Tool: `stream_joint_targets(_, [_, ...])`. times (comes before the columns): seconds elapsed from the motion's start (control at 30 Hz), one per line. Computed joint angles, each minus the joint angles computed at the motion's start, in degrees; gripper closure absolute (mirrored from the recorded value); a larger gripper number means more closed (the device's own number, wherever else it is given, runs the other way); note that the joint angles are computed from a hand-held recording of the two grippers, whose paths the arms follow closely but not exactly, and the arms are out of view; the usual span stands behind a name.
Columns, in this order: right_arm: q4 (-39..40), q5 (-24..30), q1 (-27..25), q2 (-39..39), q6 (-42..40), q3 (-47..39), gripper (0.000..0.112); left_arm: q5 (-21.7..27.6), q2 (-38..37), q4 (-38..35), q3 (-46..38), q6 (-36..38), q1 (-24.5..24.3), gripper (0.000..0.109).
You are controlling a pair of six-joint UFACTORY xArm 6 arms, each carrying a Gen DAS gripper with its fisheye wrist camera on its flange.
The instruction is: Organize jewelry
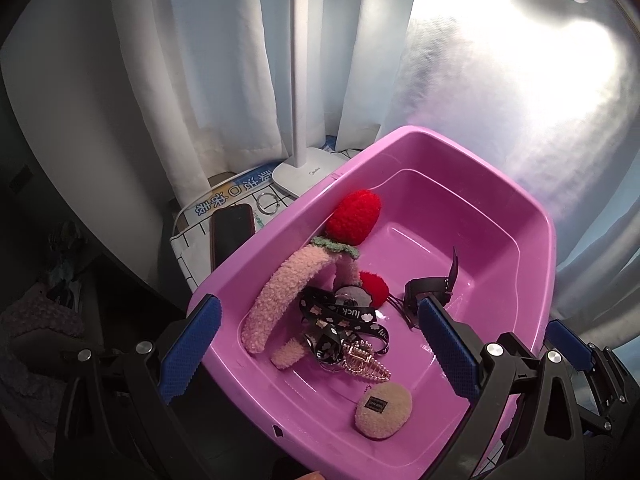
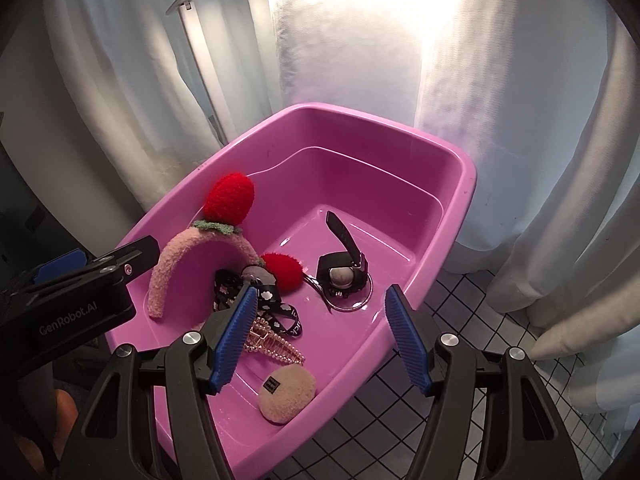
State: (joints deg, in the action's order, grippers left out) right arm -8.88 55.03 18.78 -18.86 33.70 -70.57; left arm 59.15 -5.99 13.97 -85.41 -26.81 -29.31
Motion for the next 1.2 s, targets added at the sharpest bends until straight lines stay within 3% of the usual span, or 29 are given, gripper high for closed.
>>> stream_joint_targets(1.2, [-1.3, 0.8, 0.9, -2.5, 2.2, 1.9, 0.049, 0.2, -0.9, 0.4, 0.2, 1.6, -1.2, 0.012])
